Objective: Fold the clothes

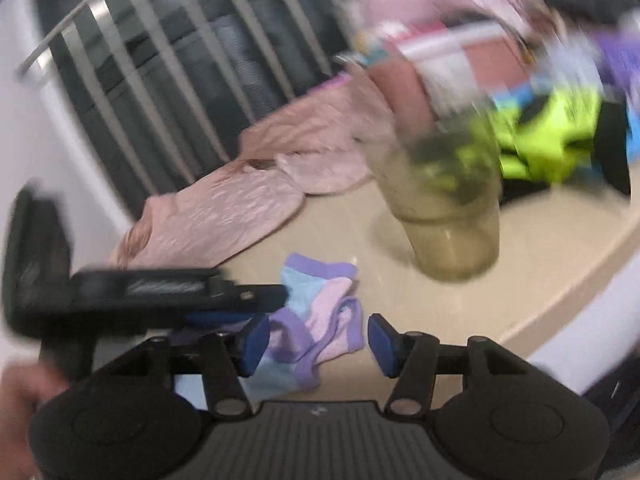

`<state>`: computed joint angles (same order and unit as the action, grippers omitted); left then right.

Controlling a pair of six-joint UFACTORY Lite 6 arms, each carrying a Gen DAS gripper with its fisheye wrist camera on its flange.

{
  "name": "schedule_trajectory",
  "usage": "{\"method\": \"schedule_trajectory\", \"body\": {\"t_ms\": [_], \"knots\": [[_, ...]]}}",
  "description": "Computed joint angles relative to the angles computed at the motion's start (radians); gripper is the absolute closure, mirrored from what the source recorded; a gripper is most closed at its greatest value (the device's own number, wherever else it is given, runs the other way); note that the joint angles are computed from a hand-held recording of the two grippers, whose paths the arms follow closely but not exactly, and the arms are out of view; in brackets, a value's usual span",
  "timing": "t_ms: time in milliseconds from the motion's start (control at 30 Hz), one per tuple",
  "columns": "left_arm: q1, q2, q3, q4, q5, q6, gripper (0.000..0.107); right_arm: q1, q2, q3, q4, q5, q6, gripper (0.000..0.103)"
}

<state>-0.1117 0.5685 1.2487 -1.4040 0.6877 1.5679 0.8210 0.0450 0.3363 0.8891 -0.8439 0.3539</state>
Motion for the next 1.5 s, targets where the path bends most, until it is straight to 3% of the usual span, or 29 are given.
{"method": "schedule_trajectory", "body": {"t_ms": [67, 133, 167, 267, 367, 500, 600, 700, 833, 900, 967, 1000, 1100, 1167, 1200, 1367, 1500], "knots": [[0.013, 0.017, 0.021, 0.012, 0.024, -0.026, 0.049, -0.017, 0.061, 0.046, -0.032, 0.000, 0.037, 0.050], [0.014, 0.019, 0.025, 0.014, 0.023, -0.019, 0.049, 0.003, 0.127, 0.123, 0.033, 0.003, -0.064, 0.050], [0.012, 0.019, 0.026, 0.015, 0.016, -0.021, 0.049, 0.028, 0.175, 0.175, 0.095, -0.001, -0.149, 0.055], [0.010, 0.017, 0.043, 0.043, -0.003, -0.067, 0.049, 0.083, 0.279, 0.298, 0.246, -0.010, -0.375, 0.088], [0.081, -0.033, 0.035, 0.047, 0.028, -0.086, 0.048, 0.082, 0.293, 0.330, 0.269, 0.001, -0.429, 0.092], [0.311, -0.083, 0.048, 0.065, 0.158, -0.121, 0.034, 0.083, 0.249, 0.306, 0.287, -0.016, -0.442, 0.095], [0.436, -0.112, 0.052, 0.131, 0.174, -0.146, 0.034, 0.191, 0.221, 0.344, 0.454, -0.123, -0.735, 0.096], [0.534, -0.145, 0.030, 0.153, 0.233, -0.112, 0.034, 0.290, 0.314, 0.487, 0.464, -0.213, -1.049, 0.096], [0.617, -0.120, 0.029, 0.156, 0.354, -0.095, 0.028, 0.371, 0.522, 0.754, 0.440, -0.151, -1.468, 0.096], [0.612, -0.099, 0.029, 0.178, 0.341, -0.110, 0.028, 0.379, 0.625, 0.899, 0.493, -0.051, -1.659, 0.096], [0.591, -0.079, 0.019, 0.188, 0.315, -0.099, 0.028, 0.395, 0.689, 0.974, 0.532, -0.036, -1.761, 0.093], [0.578, -0.069, 0.014, 0.193, 0.301, -0.097, 0.028, 0.404, 0.696, 0.980, 0.540, -0.047, -1.771, 0.085], [0.517, -0.045, 0.004, 0.189, 0.251, -0.079, 0.039, 0.416, 0.675, 0.958, 0.561, -0.062, -1.752, 0.062], [0.477, -0.027, 0.007, 0.197, 0.196, -0.097, 0.088, 0.420, 0.629, 0.908, 0.561, -0.067, -1.704, 0.055], [0.471, -0.014, 0.009, 0.194, 0.199, -0.096, 0.096, 0.427, 0.610, 0.884, 0.561, -0.080, -1.679, 0.054], [0.477, -0.033, -0.035, 0.109, 0.223, -0.003, 0.103, 0.488, 0.512, 0.735, 0.542, -0.196, -1.507, 0.051], [0.473, -0.003, 0.041, 0.061, 0.250, -0.031, 0.103, 0.501, 0.444, 0.650, 0.481, -0.224, -1.311, 0.049]]}}
